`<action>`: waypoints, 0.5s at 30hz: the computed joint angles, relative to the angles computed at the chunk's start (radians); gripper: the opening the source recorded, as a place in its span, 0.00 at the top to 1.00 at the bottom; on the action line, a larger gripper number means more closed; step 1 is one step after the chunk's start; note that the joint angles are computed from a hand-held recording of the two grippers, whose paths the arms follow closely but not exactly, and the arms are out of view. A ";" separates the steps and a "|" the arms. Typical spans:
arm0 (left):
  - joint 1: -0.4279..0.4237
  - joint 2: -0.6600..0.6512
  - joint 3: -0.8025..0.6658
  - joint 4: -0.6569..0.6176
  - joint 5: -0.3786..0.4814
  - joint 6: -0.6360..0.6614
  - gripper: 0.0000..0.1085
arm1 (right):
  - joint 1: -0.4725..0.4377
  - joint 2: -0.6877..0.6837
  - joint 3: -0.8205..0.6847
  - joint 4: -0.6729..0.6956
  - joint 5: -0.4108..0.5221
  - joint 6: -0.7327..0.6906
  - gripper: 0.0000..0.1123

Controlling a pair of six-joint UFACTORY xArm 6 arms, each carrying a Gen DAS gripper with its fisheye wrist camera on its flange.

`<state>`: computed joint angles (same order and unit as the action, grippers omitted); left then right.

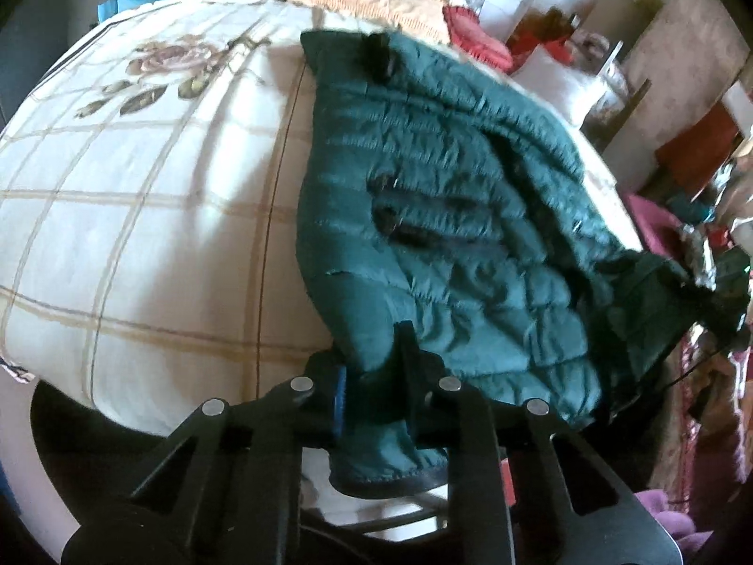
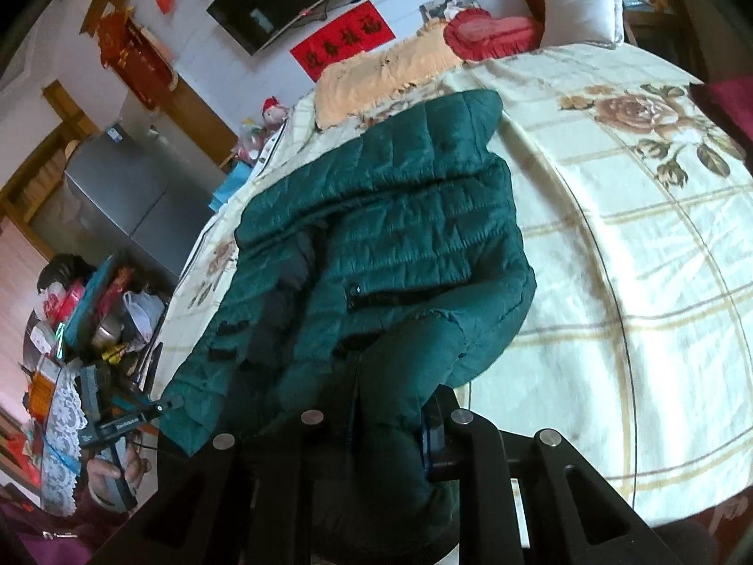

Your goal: Fold large clothes

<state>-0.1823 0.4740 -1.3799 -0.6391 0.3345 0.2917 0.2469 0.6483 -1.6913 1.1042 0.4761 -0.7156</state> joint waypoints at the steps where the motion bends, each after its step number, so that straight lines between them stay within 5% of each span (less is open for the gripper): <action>1: 0.001 -0.001 -0.009 -0.023 -0.003 0.017 0.85 | 0.002 0.001 -0.007 -0.004 -0.001 -0.002 0.84; 7: 0.007 0.015 -0.083 -0.108 -0.074 0.048 0.85 | 0.001 0.019 -0.082 -0.015 -0.022 0.002 0.84; 15: 0.035 0.149 -0.351 -0.037 -0.084 -0.070 0.85 | -0.013 0.175 -0.373 -0.205 -0.030 0.203 0.84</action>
<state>-0.1469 0.6228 -1.7307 -0.6758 0.2507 0.2218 0.2340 0.8234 -2.0639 0.8991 0.4466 -0.5123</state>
